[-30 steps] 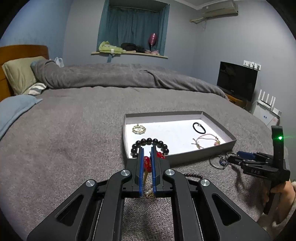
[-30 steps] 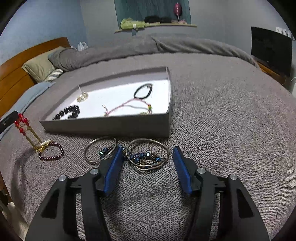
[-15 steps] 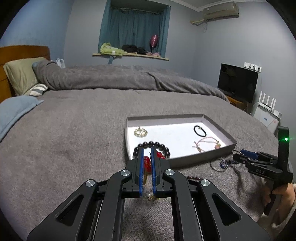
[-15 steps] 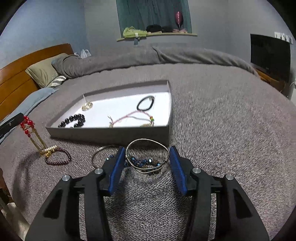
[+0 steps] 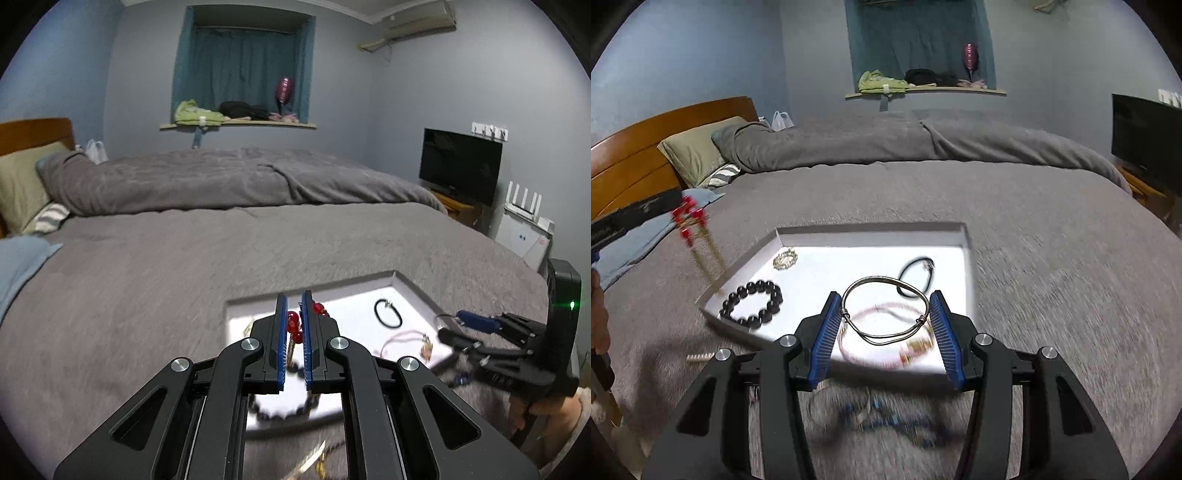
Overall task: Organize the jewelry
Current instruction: 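Carry the necklace over the white box with the left tool while the right tool grasps the silver bangle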
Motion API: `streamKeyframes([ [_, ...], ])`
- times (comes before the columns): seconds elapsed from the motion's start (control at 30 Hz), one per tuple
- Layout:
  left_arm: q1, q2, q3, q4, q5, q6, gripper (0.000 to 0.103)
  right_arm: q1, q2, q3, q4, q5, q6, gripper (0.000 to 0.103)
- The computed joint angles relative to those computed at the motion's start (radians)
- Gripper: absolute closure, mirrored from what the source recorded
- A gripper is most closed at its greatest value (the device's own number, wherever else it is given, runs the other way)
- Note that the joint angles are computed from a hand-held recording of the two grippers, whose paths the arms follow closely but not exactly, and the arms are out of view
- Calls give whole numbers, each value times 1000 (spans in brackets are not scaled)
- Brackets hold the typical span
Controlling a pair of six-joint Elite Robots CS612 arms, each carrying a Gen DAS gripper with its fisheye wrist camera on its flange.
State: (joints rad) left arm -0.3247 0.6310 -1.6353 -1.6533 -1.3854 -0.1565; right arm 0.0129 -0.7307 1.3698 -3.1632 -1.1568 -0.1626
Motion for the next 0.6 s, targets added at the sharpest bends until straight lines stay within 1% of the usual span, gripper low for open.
streamKeyframes([
  [0.13,18,-62,121,7,-62,27,95,16,37,-82,54,-1,2,54],
  [0.2,22,-85,176,10,-79,33,95,22,53,-116,71,-3,8,54],
  [0.3,31,-112,244,31,-110,30,95,34,75,-175,125,-23,-13,54],
  [0.4,39,-134,310,60,-135,18,95,45,101,-250,234,-52,-44,54],
  [0.43,42,-137,324,67,-140,15,95,52,114,-289,295,-74,-70,54],
  [0.5,46,-145,348,83,-144,14,95,59,132,-330,353,-95,-101,54],
  [0.6,52,-155,376,124,-150,8,95,66,159,-395,475,-101,-136,54],
])
